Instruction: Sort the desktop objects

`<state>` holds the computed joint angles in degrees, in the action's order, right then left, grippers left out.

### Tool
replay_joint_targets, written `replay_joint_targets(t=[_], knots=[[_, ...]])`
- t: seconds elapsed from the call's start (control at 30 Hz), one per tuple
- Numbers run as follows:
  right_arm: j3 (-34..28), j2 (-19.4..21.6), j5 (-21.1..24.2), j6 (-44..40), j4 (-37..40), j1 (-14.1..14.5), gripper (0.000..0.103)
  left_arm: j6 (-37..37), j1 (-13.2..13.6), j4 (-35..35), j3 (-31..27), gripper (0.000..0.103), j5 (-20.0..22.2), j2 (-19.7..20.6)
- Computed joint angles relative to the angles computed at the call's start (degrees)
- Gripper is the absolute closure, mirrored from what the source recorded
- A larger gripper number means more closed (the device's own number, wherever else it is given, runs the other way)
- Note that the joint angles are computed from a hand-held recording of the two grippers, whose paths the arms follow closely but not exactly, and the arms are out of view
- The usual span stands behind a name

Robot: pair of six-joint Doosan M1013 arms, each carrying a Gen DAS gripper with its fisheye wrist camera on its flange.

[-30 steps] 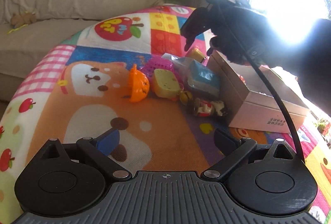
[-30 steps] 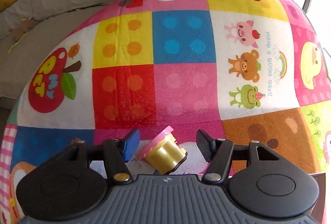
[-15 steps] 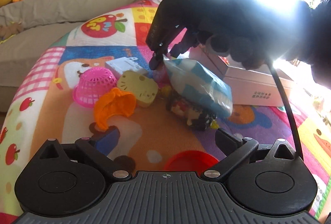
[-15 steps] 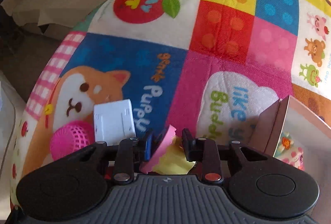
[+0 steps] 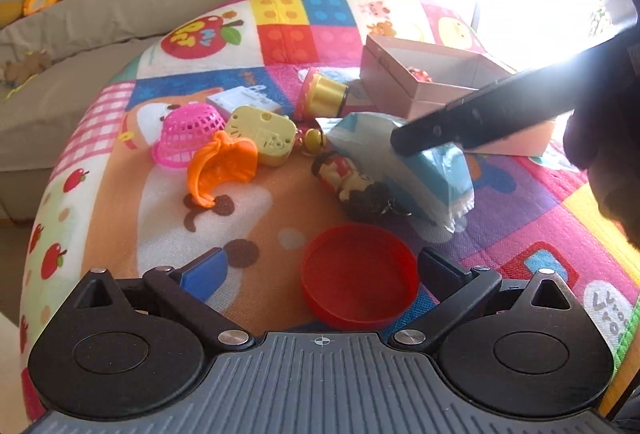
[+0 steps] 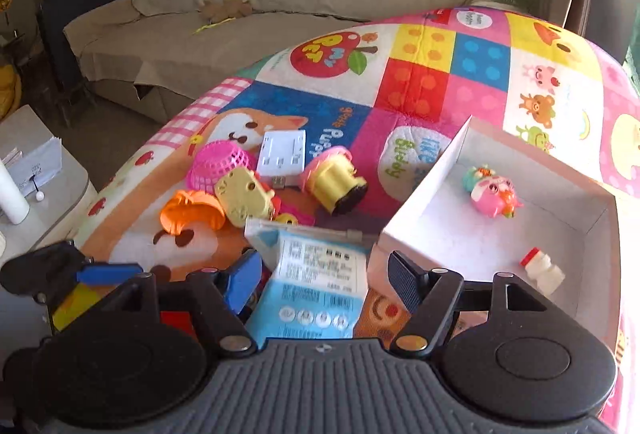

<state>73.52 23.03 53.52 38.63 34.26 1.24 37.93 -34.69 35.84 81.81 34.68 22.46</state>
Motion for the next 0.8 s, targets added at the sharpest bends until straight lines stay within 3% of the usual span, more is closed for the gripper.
replay_joint_targets(t=[0.1,0.17,0.23,0.33,0.53,0.6,0.7,0.77,0.8], knots=[[0.6,0.96,2.64,3.39,2.13,-0.77,0.032,2.92,-0.87,0.36,-0.43,0.0,1.89,-0.17],[0.9,1.11,3.75,4.46,3.24,-1.38,0.046,4.09,-1.46,1.18,-0.37,0.0,2.45,-0.44],[2.75,-0.06,3.05,2.67,4.8,-2.31,0.047,4.82,-1.89,1.45,-0.46,0.0,2.97,-0.57],[6.37,-2.75,0.37,-2.04,4.68,-3.51,0.047,7.17,-2.01,-1.13,-0.62,0.0,3.03,-0.61],[15.06,-9.0,-10.5,-11.84,3.7,-5.89,0.047,12.82,-1.83,-7.12,-2.3,0.0,2.65,0.76],[15.35,-9.35,-10.13,-10.68,4.26,-6.96,0.047,13.4,-1.96,-6.98,-3.01,0.0,2.89,1.27],[13.69,-8.49,-6.03,-9.51,10.46,-9.66,0.036,12.51,-2.02,-5.74,-4.11,0.0,3.35,1.91],[12.67,-7.86,-7.05,-6.97,14.31,-10.73,0.023,10.7,-2.09,-3.94,-4.62,0.0,3.97,2.23],[12.03,-7.41,-8.04,-5.4,15.72,-11.01,0.022,9.94,-2.09,-3.4,-4.65,0.0,3.96,2.27]])
